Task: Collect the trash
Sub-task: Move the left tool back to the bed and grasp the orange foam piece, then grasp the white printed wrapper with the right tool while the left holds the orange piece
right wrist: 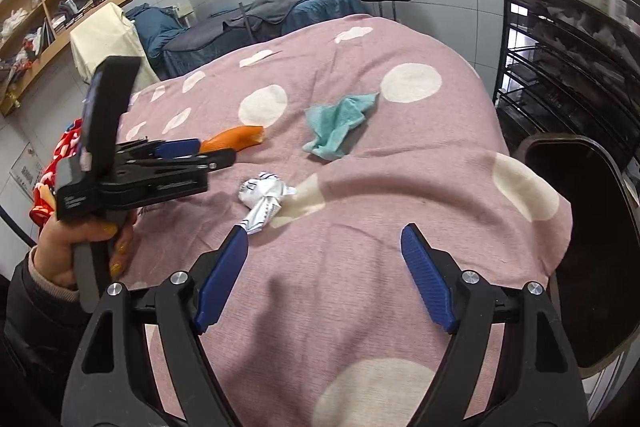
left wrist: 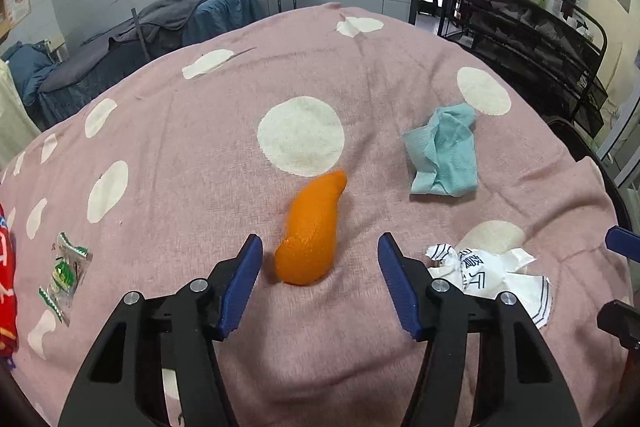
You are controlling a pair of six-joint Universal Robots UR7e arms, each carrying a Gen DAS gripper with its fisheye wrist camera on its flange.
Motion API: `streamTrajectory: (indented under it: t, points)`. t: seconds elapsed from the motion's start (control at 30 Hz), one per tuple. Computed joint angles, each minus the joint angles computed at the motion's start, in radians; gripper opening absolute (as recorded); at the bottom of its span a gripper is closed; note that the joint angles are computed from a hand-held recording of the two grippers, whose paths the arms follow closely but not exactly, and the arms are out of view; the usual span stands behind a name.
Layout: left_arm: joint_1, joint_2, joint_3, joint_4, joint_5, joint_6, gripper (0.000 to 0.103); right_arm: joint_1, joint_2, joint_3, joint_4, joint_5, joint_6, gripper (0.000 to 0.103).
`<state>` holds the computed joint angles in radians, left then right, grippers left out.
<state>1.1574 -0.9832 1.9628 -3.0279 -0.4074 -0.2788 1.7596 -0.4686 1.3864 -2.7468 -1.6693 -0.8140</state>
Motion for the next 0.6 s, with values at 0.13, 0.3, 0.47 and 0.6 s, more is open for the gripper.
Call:
streamTrajectory:
  t: [0.13, 0.3, 0.47, 0.6]
  points:
    - [0.015, 0.008, -0.032, 0.067, -0.001, 0.009, 0.051, 0.008, 0.012, -0.016, 0.022, 0.003, -0.005, 0.079]
    - [0.024, -0.006, -0.032, 0.084, -0.019, -0.012, 0.027, 0.022, 0.032, -0.047, 0.068, -0.004, -0.018, 0.079]
    - [0.010, -0.020, 0.016, -0.036, -0.046, 0.018, 0.024, 0.046, 0.072, -0.096, 0.117, -0.030, -0.055, 0.079]
    - [-0.024, -0.022, 0.064, -0.154, -0.003, 0.031, 0.024, 0.067, 0.125, -0.171, 0.178, -0.087, -0.052, 0.073]
